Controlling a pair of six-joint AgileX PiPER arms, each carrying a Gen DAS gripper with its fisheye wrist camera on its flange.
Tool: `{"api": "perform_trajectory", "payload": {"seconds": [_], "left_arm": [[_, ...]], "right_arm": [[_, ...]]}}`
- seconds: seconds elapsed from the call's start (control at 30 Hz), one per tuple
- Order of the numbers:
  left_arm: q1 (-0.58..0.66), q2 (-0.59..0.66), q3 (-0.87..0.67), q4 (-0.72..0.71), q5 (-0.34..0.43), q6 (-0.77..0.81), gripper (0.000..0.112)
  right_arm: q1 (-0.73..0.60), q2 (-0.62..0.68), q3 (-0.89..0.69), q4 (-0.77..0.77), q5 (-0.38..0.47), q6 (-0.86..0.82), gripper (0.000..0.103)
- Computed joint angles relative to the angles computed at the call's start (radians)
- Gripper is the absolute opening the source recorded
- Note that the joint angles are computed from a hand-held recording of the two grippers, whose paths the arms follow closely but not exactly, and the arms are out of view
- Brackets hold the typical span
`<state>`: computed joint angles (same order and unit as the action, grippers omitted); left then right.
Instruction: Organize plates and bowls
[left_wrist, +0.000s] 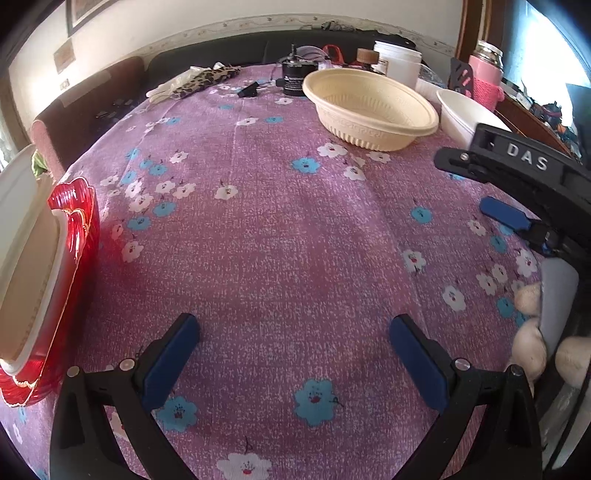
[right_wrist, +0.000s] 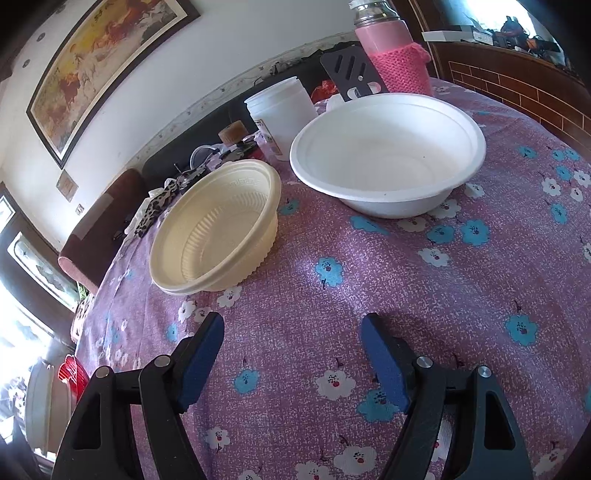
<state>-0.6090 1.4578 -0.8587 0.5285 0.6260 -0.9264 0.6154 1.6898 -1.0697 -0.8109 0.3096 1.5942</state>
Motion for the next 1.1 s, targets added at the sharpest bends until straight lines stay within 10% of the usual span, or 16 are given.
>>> {"api": "perform_trajectory", "payload": {"seconds": [0.4, 0.73, 1.1], "left_arm": [[0.181, -0.323, -0.328, -0.387, 0.297, 0.522, 0.102], [0.345, 0.019, -0.868, -0.473, 0.425, 0.657, 0.102], [0.453, 0.34, -1.109, -0.603, 0.509, 0.803, 0.102]], "right_arm": [[-0.024, -0.078, -0.09, 0.401, 0.144, -0.53, 0.089], [-0.122, -0.18, -0.177, 0.508, 0.041, -0.561, 0.076], [-0.153, 0.092, -0.268, 0.83, 0.052, -0.751, 0.066]]}}
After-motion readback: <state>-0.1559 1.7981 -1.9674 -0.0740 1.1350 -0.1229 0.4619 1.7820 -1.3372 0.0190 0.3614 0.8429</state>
